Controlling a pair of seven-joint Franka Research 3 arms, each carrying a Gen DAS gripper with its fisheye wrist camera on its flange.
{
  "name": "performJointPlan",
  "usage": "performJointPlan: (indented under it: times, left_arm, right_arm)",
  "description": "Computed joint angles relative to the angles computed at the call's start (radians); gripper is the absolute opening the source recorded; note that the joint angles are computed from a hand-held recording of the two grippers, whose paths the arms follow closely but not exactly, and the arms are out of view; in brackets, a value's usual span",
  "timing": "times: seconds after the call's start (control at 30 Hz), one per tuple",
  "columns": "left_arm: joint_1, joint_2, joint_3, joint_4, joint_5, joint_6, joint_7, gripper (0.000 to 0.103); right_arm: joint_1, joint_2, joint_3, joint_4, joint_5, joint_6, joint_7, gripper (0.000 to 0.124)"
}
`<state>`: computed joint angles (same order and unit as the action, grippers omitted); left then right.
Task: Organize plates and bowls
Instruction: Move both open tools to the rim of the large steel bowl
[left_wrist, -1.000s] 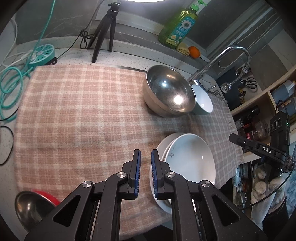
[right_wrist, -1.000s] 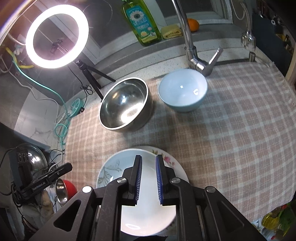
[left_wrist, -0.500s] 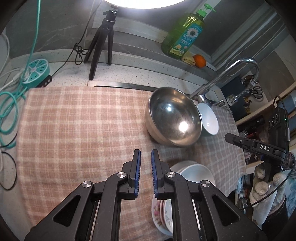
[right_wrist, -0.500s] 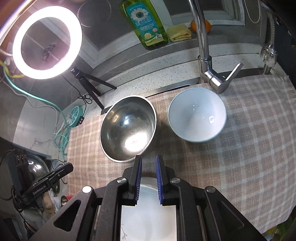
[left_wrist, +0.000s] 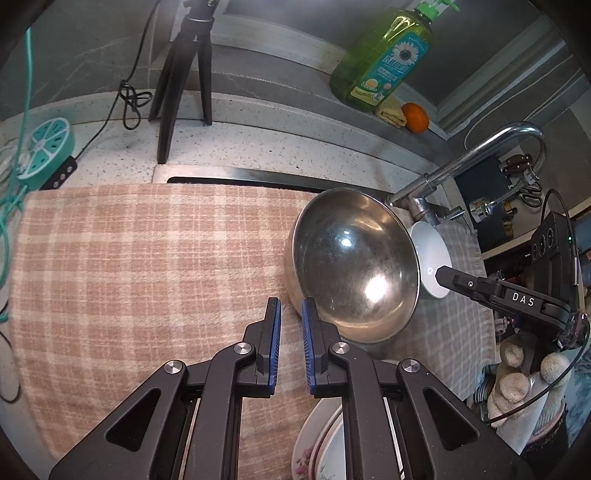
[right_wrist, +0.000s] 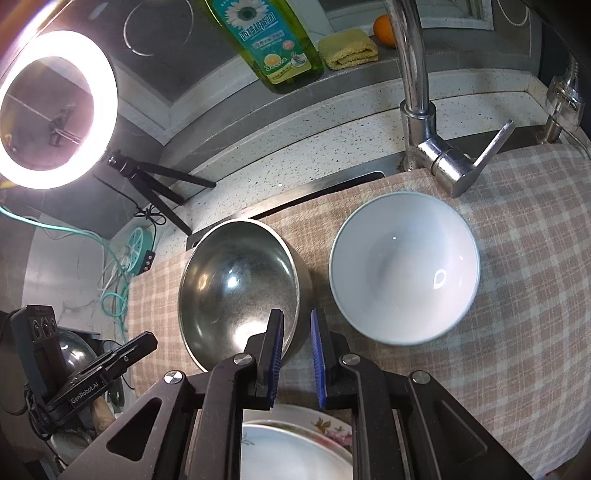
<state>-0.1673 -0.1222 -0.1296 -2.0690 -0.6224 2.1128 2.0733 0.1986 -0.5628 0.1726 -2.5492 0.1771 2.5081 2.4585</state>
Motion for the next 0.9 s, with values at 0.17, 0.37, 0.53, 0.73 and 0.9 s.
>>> performJointPlan:
  times: [0.17, 0.37, 0.53, 0.73, 0.9]
  left_arm:
    - [-0.004, 0.046, -0.016, 0.037, 0.02, 0.013, -0.029, 0.016]
    - [-0.003, 0.082, -0.034, 0.061, 0.048, 0.035, -0.059, 0.016]
    - [0.002, 0.1, -0.042, 0.071, 0.05, 0.036, -0.068, 0.016]
    - [0.004, 0.112, -0.05, 0.078, 0.05, 0.045, -0.068, 0.016]
    - [0.007, 0.118, -0.052, 0.083, 0.051, 0.04, -0.061, 0.016]
  right_arm:
    - [0.004, 0.041, -0.018, 0.008, 0.016, 0.021, -0.023, 0.014]
    - [-0.003, 0.078, -0.024, 0.022, 0.012, 0.038, -0.033, 0.014]
    - [-0.001, 0.09, -0.034, 0.026, 0.021, 0.044, -0.05, 0.014]
    - [0.002, 0.116, -0.034, 0.04, 0.024, 0.038, -0.054, 0.014]
    - [0.009, 0.136, -0.035, 0.054, 0.03, 0.034, -0.059, 0.014]
